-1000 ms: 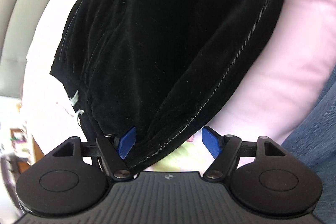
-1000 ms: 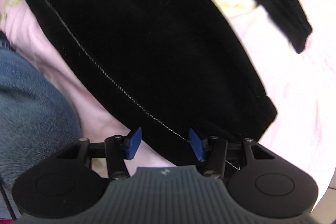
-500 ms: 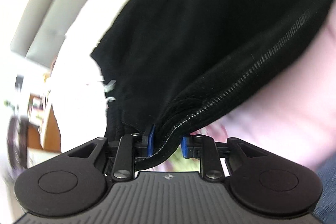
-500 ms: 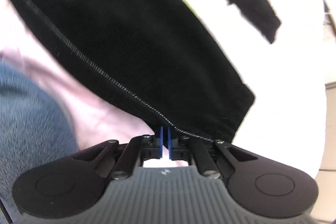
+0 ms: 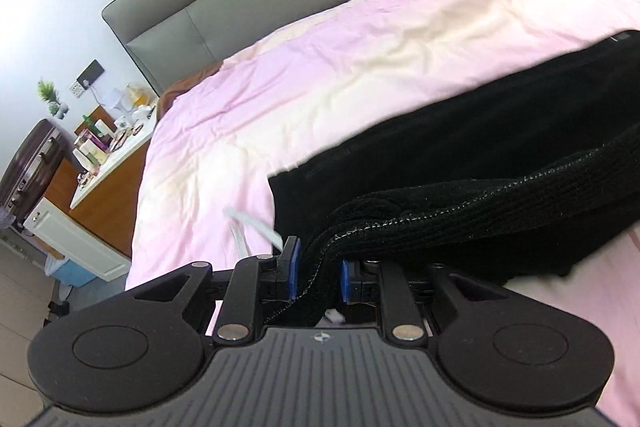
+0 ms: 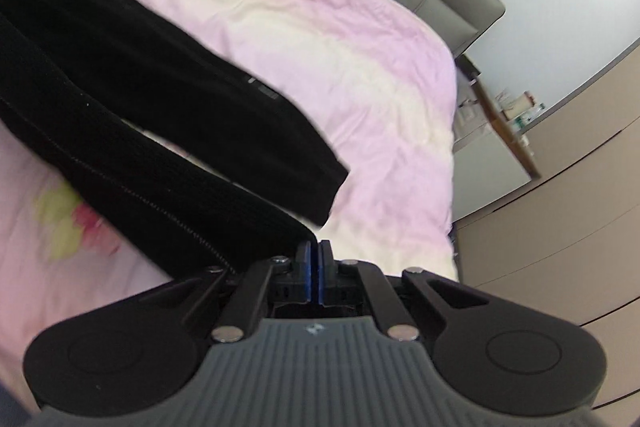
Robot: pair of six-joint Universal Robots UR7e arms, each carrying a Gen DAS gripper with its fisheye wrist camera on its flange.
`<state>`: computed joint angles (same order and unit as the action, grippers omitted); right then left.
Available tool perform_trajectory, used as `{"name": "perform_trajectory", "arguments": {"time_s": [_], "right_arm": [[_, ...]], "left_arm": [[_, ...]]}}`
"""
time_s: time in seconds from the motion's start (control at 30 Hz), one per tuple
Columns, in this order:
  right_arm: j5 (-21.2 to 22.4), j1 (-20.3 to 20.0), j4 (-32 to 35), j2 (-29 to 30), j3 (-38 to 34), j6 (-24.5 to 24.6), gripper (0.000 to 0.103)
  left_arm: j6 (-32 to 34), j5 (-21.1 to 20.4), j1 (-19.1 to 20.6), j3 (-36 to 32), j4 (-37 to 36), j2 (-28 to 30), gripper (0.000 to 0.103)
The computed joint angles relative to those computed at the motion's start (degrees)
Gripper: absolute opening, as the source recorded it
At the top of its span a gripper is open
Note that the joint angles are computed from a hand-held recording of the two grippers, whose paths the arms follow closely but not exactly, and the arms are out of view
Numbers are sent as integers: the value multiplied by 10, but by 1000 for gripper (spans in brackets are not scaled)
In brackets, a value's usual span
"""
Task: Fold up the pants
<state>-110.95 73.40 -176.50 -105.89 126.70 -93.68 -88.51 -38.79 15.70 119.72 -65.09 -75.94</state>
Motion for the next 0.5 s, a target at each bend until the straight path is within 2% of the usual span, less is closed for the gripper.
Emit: {"name": "perform_trajectory", "arguments": {"time_s": [0.13,0.2,0.37,0.5], "right_arm": [[-56,58,-72,121,-66,8,0],[-80,75,-102,184,-107,10,0],[-124,88,-125,325,-211,23,0],[-142,82,-163,406,-258,-2,0]], "left_arm": [[19,63,83,-71,17,59,22],[28,71,110,-98,17,90,22],[62,83,171,-121,-23,136,22],[93,84,218,-140,-59,166,22]]}}
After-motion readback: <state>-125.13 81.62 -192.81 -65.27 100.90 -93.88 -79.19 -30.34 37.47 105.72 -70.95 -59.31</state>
